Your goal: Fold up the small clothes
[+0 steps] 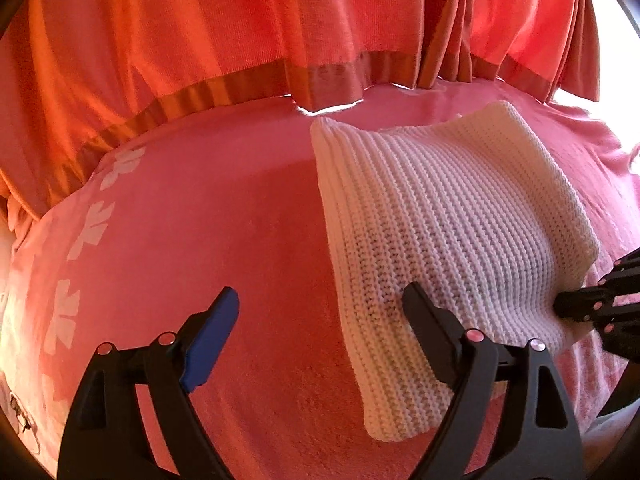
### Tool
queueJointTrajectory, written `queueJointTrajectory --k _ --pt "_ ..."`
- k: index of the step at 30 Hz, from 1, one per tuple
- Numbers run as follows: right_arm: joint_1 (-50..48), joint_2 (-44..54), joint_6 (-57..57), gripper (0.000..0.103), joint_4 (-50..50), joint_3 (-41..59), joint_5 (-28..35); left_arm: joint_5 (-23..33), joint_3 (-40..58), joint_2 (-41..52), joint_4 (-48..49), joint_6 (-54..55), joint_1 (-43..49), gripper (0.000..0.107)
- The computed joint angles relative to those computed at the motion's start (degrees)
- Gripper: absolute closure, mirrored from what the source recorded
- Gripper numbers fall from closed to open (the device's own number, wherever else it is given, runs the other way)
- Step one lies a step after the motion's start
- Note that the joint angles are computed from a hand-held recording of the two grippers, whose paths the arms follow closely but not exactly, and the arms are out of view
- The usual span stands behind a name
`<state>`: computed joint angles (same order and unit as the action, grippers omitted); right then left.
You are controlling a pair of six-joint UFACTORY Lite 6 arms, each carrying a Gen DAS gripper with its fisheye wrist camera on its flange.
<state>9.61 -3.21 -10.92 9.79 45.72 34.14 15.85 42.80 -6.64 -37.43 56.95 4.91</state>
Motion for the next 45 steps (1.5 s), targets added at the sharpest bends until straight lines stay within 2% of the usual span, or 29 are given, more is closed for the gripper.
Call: queueJointTrajectory --k 2,5,7,9,11,12,14,18,21,22,23,25,26,28,33,36,38,39,40,41,42,43,45 --pt "-1.49 -1.83 -4.25 0.102 4.77 0.32 1.39 0.89 0.01 -0.52 1.19 -1.56 0.25 0.025" --pt "-4.24 -5.93 -14.07 0.097 16.06 0.62 3.46 8.59 -0.2 -3.25 -1.96 1.74 3.01 0.025" --pt "-4.8 -6.65 -16.08 0.097 19.52 1.97 4.36 11.33 -1.27 -4.32 -1.52 1.69 3.61 0.025" --pt "-5.75 -5.26 -17.2 0.096 20.78 3.02 4.16 8.43 -3.25 -3.18 5.25 -3.71 0.92 0.025" --pt "-6.07 -2.62 -14.21 0.091 17.41 5.38 3.87 3.7 -4.74 -0.04 11.65 -8.97 -1.12 0.026" --pt "-4.59 -1.26 -9.12 0.089 12.13 5.51 2.12 3.19 -4.74 1.56 11.25 -8.9 -0.61 0.026" --pt "-4.92 2.9 -4.52 0.095 5.64 6.29 0.55 4.53 -4.12 2.24 8.12 -6.07 0.86 0.026" --pt "-5.9 -0.75 -6.34 0.091 8.41 5.75 1.27 5.83 -4.32 -0.18 11.48 -9.03 0.45 0.026" --pt "-7.41 -4.09 -6.67 0.078 9.58 4.61 0.53 11.7 -2.59 -2.02 7.45 -5.94 2.45 0.027" --pt "-8.56 -5.22 -6.54 0.067 10.25 4.28 -0.16 14.09 -1.47 -2.33 4.69 -3.5 3.61 0.027" --pt "-9.83 -5.72 -5.85 0.047 10.0 4.38 -1.0 18.2 0.72 -2.48 -0.09 0.39 5.64 0.027" --pt "-12.48 -6.58 -4.86 0.024 9.8 4.21 -2.87 24.14 5.18 -0.36 -7.57 5.67 8.53 0.02" --pt "-13.94 -6.71 -5.84 0.019 11.14 4.36 -2.69 26.87 7.73 1.7 -10.85 7.42 9.5 0.017" --pt "-18.01 -3.67 -11.7 0.018 18.19 5.37 -1.47 30.44 12.39 7.1 -14.5 9.18 9.96 0.013" --pt "-23.11 9.41 -24.07 0.018 36.37 8.44 3.65 31.74 23.97 26.85 -15.05 3.06 8.16 0.013" --pt "-21.7 15.77 -27.61 0.016 41.48 9.4 3.09 33.55 26.12 33.42 -17.82 3.76 8.71 0.012" --pt "-20.41 17.35 -30.07 0.01 44.24 9.02 1.03 32.57 24.44 32.59 -20.46 7.8 8.63 0.012" --pt "-20.09 17.36 -31.29 0.01 45.54 8.62 0.32 32.33 24.4 32.44 -20.41 8.03 8.37 0.012" --pt "-19.87 17.34 -31.2 0.014 45.61 8.57 -0.07 32.62 24.0 32.05 -20.62 8.31 8.43 0.022" --pt "-19.67 17.28 -30.58 0.028 44.3 8.97 0.58 34.09 24.8 32.63 -20.83 8.71 8.67 0.033" --pt "-19.61 16.95 -31.54 0.038 45.22 9.01 0.9 35.68 25.84 32.99 -20.07 7.82 8.51 0.04" --pt "-20.19 16.64 -33.25 0.065 47.18 9.11 2.52 35.73 26.85 33.03 -19.81 6.9 8.04 0.049" --pt "-19.48 14.25 -30.05 0.072 46.57 9.64 2.96 35.6 26.57 30.55 -18.9 6.97 8.0 0.06"
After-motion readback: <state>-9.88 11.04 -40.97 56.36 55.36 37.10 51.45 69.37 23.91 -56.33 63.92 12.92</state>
